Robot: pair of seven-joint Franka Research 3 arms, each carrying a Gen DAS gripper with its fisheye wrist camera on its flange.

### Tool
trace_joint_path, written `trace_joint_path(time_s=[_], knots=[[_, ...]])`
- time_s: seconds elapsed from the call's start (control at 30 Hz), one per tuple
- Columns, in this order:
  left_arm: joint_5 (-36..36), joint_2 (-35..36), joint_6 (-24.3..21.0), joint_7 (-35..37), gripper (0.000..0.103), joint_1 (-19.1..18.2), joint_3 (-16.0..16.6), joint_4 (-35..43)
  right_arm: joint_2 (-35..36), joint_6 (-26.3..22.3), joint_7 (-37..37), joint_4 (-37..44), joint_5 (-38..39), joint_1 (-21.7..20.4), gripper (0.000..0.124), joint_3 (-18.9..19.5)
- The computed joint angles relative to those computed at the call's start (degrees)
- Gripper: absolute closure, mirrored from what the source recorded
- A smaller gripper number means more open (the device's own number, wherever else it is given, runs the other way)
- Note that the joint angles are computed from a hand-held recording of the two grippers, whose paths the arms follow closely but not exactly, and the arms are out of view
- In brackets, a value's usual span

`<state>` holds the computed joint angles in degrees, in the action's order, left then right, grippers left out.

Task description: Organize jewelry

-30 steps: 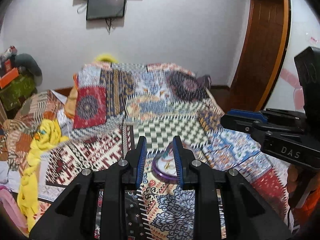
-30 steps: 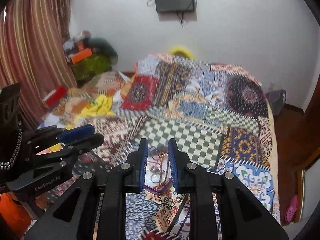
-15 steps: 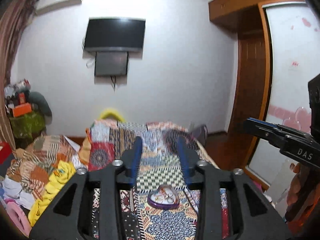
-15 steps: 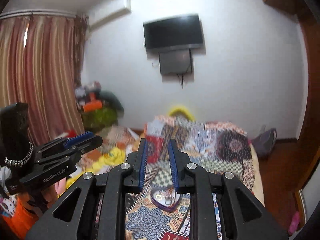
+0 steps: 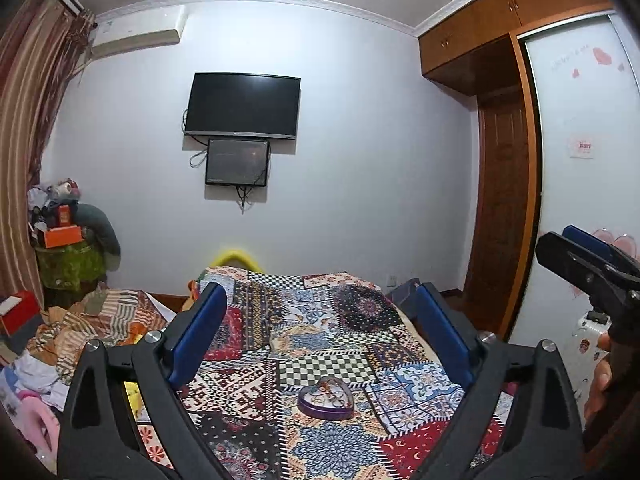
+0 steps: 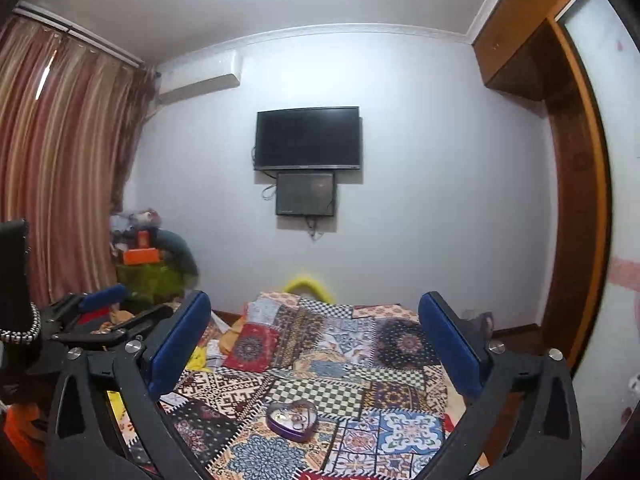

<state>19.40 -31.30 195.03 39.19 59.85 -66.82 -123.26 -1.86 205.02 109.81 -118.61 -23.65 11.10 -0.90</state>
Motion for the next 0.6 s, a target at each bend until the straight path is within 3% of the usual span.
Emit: trace_joint_path(time_s=[0.3,0.6], knots=[[0.08,-2.84,-0.54,-1.03,0.007,-0.64,0.89,-1.22,-0.12,-2.04,10.56,0.77,-10.10,0.02,0.021,-1.69],[0.63,-2.88,-1.29,-1.82,0.007,-1.64,1.46,-1.56,-2.75,-0.98,11.84,-2.62,-11.78,1.15,0.021,-3.91]])
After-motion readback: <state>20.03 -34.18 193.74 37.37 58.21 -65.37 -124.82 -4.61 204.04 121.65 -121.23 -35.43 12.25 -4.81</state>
